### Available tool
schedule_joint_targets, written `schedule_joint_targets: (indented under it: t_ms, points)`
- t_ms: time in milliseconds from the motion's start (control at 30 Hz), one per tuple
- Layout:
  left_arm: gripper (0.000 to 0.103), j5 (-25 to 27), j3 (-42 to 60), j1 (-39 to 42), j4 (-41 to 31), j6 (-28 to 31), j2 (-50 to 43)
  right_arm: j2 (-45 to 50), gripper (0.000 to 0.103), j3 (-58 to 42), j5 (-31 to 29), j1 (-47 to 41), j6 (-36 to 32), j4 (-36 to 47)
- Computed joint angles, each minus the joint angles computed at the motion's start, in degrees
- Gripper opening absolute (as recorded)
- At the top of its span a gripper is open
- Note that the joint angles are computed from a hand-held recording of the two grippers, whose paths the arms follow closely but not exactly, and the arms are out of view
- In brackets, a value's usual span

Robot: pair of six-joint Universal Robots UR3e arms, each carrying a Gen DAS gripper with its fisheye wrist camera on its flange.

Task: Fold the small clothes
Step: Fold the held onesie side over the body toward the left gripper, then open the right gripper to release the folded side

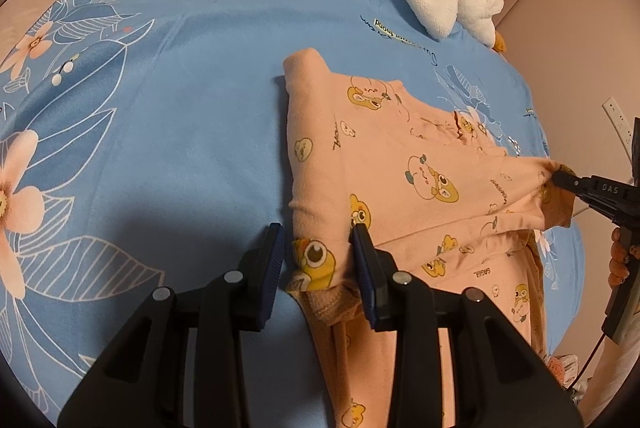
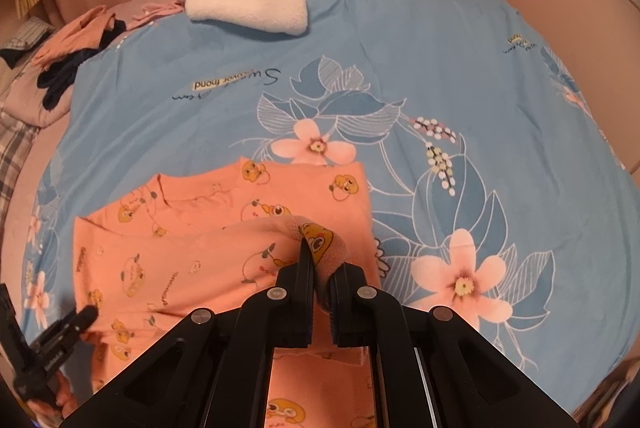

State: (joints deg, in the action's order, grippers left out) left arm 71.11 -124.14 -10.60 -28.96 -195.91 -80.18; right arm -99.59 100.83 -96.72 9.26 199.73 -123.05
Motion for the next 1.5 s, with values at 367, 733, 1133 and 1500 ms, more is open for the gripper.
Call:
schedule_joint_targets:
  t_ms: [367,733,1133,1500]
  points:
    - [0.035,1.2,0.0,-0.9,0.9,-0.1,-0.6,1.5,0.007,1.8,2.2,-2.9,-0.5,0.5]
    - [0.035,1.9,0.2,-1.7,1.6,-0.5,-1.3,3.8,0.007,4.0,1.7,-4.0,-0.3,-0.6]
    - [0.035,-1.0,0.3,-0.8,-1.7,0.8,2.2,-1.2,0.038,4.4,-6.3,-1.3,1.5,0.8]
    - [0.035,-3.1,-0.9,-0.3,-3.6,1.5,6.0,-11.1,0.038,17.2,5.7,-6.5,1.6,-1.5]
